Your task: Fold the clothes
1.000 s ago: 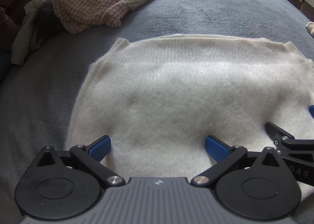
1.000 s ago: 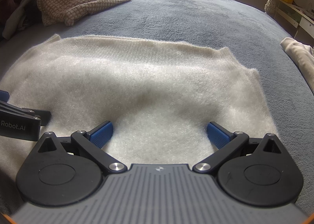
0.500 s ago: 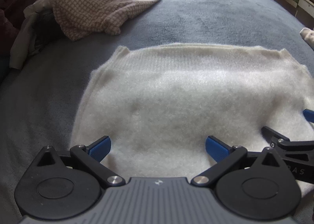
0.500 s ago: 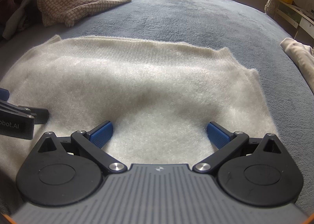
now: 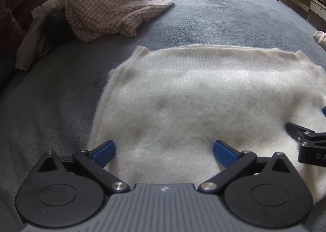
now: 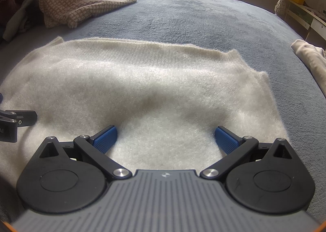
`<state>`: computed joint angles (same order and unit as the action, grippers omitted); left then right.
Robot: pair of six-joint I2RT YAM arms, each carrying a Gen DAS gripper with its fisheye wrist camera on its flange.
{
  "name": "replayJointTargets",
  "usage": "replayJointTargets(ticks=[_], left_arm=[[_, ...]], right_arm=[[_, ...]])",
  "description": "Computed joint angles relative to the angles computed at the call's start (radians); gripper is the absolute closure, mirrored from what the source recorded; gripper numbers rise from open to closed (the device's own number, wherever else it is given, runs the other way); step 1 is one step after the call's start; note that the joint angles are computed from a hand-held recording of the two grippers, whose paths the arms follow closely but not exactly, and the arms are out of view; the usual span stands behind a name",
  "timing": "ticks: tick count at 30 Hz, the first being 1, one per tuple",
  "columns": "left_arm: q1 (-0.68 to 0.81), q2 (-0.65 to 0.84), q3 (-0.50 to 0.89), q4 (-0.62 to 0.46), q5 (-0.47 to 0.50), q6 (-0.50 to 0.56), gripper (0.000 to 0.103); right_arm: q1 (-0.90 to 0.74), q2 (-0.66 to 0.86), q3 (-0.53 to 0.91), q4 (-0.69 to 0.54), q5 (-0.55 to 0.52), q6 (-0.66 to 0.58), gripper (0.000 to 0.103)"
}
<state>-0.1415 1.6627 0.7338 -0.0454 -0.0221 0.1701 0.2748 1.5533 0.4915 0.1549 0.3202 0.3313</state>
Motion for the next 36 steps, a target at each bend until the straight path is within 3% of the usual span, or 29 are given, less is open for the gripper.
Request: replayJointTargets(ticks=[6,10,15,17,19,22,25,27,29,33,36], left_arm=[[0.006,0.013,0.025,-0.032,0.009,-0.016,0.000],[0.014,0.013,0.002,0.005,0.020,-0.012,0.000],[0.031,0.018,0.001,0.012,0.048,-0.003,0.000],[0.030,0.019,0.001,0.012,0.047,-0.002,0.000],[0.036,0.016,-0.003,0.017,0.056,0.001,0.000],[0.042,0.009,-0.022,0.039,0.066,0.012,0.000],[0.045,0.008,-0.023,0.040,0.072,0.021,0.000],[0.047,0.011,-0.014,0.029,0.076,0.029,0.000],[0.050,0.012,-0.010,0.023,0.078,0.023,0.000],[0.052,0.010,-0.026,0.048,0.080,0.024,0.000],[0.052,0.012,-0.019,0.039,0.080,0.024,0.000]], right_arm=[[-0.050,-0.101,-0.022,-0.027,-0.082,0.031,0.001],[0.009,-0.180,-0.071,0.062,-0.004,-0.004,0.001],[0.007,0.008,-0.025,0.143,-0.025,-0.028,0.001],[0.019,0.088,-0.050,0.254,-0.005,-0.043,0.001],[0.042,0.053,-0.019,0.175,0.026,-0.032,0.001],[0.052,0.004,-0.006,0.203,0.059,-0.059,0.001],[0.023,0.099,0.076,0.209,0.062,-0.060,0.001],[-0.023,0.227,0.149,0.186,0.006,-0.028,0.001],[-0.030,0.235,0.133,0.223,-0.005,-0.021,0.001],[-0.014,0.054,0.085,0.117,0.016,0.007,0.001],[-0.053,0.024,0.049,0.083,0.036,0.028,0.001]])
